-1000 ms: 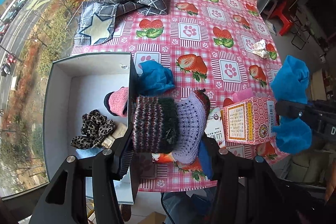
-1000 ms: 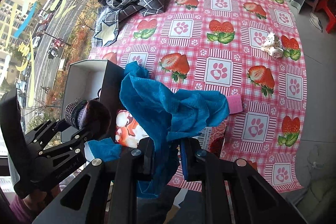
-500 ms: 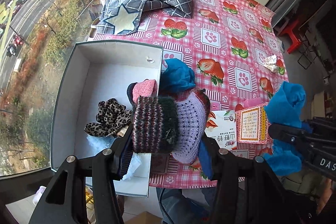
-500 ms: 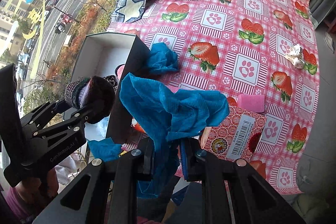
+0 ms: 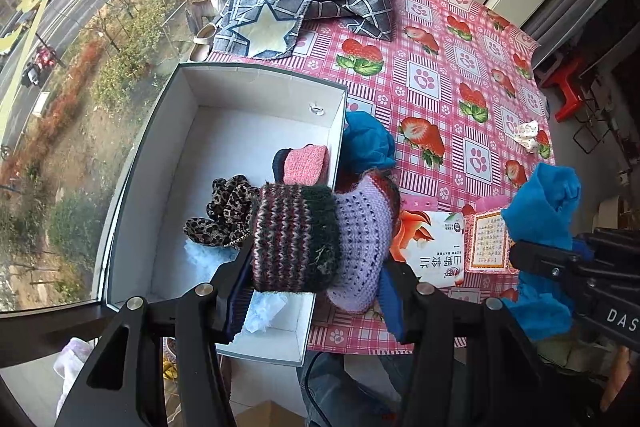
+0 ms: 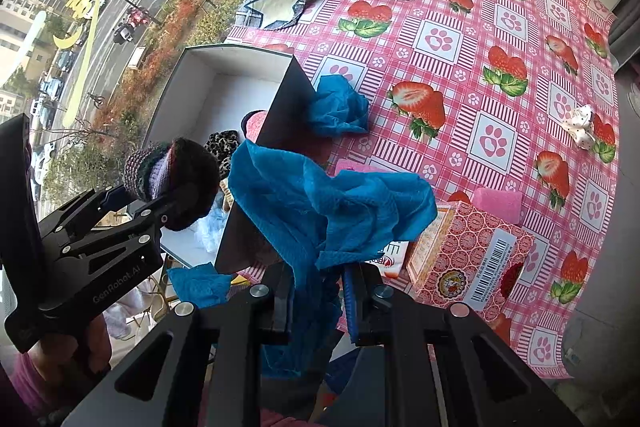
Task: Organize soft objects
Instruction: 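Carry the knit hat and blue cloth over the white box with both tools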
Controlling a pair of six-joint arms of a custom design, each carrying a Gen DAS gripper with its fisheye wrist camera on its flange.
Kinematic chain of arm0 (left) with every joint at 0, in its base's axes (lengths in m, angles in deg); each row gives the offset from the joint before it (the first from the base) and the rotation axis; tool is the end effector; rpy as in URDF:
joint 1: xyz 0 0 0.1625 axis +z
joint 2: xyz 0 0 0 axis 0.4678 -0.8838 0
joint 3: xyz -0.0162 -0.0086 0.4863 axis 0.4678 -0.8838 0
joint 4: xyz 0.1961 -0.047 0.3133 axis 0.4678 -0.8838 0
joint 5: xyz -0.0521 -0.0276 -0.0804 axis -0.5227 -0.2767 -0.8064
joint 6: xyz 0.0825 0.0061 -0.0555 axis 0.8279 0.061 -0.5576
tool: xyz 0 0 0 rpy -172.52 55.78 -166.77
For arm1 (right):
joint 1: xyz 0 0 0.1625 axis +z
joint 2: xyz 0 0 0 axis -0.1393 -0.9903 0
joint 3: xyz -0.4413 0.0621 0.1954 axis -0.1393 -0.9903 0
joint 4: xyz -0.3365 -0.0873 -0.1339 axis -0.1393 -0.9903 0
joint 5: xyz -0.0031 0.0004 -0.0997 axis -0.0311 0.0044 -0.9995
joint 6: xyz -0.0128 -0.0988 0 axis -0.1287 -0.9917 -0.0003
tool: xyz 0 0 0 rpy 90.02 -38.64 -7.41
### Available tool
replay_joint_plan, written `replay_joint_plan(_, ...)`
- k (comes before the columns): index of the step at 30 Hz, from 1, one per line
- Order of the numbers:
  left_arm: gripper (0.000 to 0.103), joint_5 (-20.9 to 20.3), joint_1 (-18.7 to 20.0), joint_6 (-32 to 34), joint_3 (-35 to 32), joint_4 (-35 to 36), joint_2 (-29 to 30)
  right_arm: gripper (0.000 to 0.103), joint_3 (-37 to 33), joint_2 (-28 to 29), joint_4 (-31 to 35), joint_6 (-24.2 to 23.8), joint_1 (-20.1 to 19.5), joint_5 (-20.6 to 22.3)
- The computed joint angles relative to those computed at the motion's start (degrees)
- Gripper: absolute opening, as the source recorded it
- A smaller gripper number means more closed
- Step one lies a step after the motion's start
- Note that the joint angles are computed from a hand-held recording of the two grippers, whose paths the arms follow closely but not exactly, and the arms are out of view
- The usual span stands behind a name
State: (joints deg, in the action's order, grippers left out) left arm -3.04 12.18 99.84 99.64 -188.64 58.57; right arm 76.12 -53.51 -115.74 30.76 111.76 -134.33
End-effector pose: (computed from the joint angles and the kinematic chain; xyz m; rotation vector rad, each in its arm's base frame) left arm -0.4585 -0.5968 0.0385 1.6004 2.2083 0.4347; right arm 0.1701 -0.4301 0.3283 -1.2442 -2.1774 0.7799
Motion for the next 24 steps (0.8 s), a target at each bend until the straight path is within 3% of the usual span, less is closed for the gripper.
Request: replay_joint_plan(24,0.058,1.4,0.9,-2.1,-0.7,0.3,-0.2,0.019,-1.8,1.7,-0.5,-3.6,-0.7,1.3)
